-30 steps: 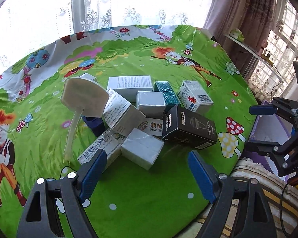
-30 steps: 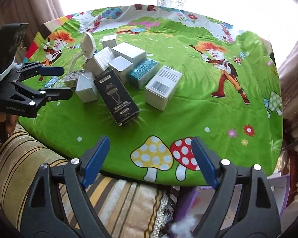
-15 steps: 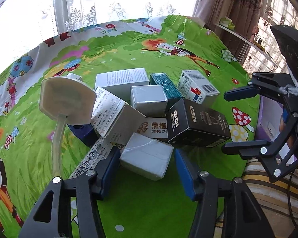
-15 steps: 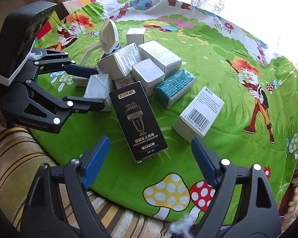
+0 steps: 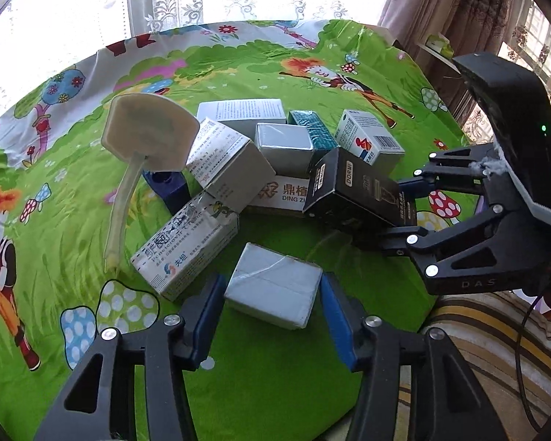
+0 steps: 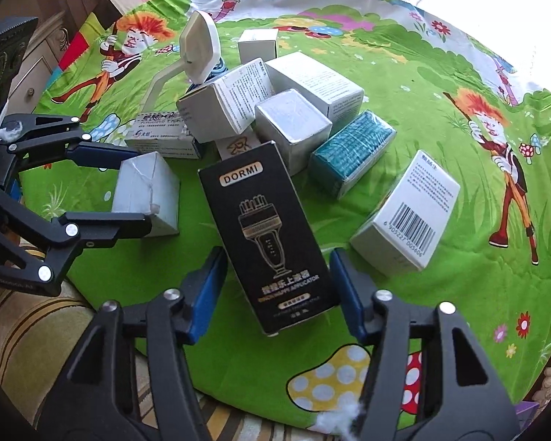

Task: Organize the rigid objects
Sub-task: 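Grasp the black DORMI box with right tool while left tool grasps a small white cube box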

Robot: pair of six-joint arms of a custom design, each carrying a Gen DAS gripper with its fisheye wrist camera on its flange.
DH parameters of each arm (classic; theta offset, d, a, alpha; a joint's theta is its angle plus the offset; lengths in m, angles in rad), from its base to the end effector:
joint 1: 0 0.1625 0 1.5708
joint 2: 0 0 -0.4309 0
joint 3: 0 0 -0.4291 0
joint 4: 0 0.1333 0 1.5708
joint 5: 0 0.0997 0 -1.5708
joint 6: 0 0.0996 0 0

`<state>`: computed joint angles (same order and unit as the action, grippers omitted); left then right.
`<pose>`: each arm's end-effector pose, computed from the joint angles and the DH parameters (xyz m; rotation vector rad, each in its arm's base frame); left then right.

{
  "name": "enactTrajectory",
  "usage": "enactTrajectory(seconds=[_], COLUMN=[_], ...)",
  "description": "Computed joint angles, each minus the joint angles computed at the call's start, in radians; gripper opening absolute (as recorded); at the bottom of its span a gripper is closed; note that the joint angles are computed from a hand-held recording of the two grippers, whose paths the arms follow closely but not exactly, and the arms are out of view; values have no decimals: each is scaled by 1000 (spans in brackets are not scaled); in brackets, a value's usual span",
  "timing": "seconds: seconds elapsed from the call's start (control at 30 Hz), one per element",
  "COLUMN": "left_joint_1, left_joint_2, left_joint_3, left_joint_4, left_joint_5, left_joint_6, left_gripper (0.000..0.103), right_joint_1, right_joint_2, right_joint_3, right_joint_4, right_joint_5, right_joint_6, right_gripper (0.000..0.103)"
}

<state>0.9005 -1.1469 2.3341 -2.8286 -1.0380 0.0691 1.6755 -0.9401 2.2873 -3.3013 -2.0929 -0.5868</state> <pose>-0.1313 -0.4616 0.0788 0.9291 2.4680 -0.3020 0.1327 -0.4627 0.0493 0.7341 -2.4249 0.3154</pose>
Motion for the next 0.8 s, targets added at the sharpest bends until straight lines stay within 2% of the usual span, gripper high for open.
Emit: enactTrajectory(seconds=[0.13,0.4,0.8], left_joint_1=[-22,-61,-219], left_joint_2=[-17,-102,-221], left_joint_3=[16,71,192], left_joint_4=[29,13,-34], left_joint_5=[35,19,-5], left_joint_6=[-54,-155,-314], left_gripper=[53,53,53], right_joint_1=[-1,13,57], right_joint_2=[-13,-89,-227], right_joint_3=[26,116,278], right_joint_4=[-23,-95,-194], right_joint_5=[10,24,-2], right_joint_6=[13,58,131], right_gripper=[43,43,43])
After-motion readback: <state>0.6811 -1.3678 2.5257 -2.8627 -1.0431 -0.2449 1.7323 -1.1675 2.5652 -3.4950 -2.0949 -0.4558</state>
